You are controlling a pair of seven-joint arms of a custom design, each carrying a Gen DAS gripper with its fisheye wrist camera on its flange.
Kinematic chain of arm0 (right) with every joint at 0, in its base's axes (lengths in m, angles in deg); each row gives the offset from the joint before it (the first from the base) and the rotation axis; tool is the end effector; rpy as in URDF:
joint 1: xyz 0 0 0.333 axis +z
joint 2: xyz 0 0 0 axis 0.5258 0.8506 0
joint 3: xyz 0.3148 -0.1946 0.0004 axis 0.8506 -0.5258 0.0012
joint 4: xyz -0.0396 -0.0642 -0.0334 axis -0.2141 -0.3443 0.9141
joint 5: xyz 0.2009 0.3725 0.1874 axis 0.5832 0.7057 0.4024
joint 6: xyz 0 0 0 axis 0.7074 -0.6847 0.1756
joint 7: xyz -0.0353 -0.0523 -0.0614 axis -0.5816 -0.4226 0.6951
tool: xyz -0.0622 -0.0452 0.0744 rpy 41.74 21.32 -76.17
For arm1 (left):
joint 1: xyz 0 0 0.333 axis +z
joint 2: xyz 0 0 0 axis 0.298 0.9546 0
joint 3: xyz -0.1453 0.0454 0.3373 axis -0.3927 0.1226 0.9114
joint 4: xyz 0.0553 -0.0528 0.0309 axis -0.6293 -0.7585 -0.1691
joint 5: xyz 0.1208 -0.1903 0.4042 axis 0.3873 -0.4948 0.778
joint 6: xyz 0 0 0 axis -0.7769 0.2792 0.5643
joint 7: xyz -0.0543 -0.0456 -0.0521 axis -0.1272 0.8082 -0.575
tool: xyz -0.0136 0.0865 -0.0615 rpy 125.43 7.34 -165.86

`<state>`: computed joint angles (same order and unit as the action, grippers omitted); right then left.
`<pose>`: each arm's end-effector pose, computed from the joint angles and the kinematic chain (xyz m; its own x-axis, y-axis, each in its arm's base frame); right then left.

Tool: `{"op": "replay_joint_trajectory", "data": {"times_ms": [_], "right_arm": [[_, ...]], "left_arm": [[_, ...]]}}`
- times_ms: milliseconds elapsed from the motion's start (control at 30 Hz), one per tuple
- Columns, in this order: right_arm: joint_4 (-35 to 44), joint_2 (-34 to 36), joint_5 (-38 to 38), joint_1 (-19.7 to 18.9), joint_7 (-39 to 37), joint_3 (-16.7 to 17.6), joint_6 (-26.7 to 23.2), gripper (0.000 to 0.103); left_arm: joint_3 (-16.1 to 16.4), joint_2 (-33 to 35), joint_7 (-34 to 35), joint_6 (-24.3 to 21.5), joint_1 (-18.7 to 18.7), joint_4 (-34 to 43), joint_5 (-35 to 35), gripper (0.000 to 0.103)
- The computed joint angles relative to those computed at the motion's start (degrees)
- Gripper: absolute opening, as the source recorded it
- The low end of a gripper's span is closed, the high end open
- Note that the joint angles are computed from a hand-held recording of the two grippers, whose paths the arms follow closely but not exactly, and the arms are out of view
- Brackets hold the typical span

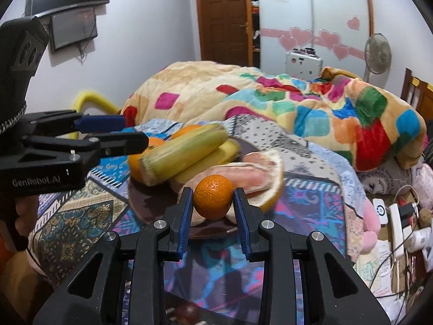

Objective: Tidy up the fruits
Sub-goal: 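Carry the pomelo segment onto the plate with the left gripper while the right gripper carries the mandarin there, then release the pomelo and mandarin onto the plate and withdraw both grippers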

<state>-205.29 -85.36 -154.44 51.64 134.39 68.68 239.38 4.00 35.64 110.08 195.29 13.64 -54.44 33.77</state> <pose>0.5554 0.3028 0.4254 0.1392 -0.9887 -0.0559 -0.6222 -0.0434 -0.7816 0.6587 -0.2275 0.4488 -0.6109 -0.7917 0.0024 -0.5281 0.4052 -0.7463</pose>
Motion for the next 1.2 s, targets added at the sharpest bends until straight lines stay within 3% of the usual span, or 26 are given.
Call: {"op": "replay_joint_trajectory", "data": {"times_ms": [333, 600, 700, 867, 1200], "right_arm": [[2.58, 4.38, 16.79, 2.57, -17.94, -0.53, 0.55, 0.028], [3.74, 5.31, 21.62, 5.98, -23.37, -2.30, -2.30, 0.028], [3.60, 4.68, 19.61, 6.87, -20.85, -3.17, -2.72, 0.036], [2.44, 2.02, 12.94, 6.81, -13.27, -2.80, -4.28, 0.036], [-4.37, -6.77, 5.55, 2.63, -3.19, 3.30, -10.09, 0.036]], "left_arm": [[0.71, 0.99, -0.09, -0.30, 2.40, -1.02, -0.04, 0.055], [0.62, 0.47, 2.41, -1.33, 3.53, -1.97, -2.58, 0.056], [0.54, -0.59, 4.42, -2.13, 3.79, -2.76, -5.06, 0.056], [1.79, -2.82, 7.06, -2.72, 2.43, -4.52, -8.06, 0.056], [5.74, -8.48, 12.83, -6.15, -2.36, -9.21, -14.83, 0.060]]}}
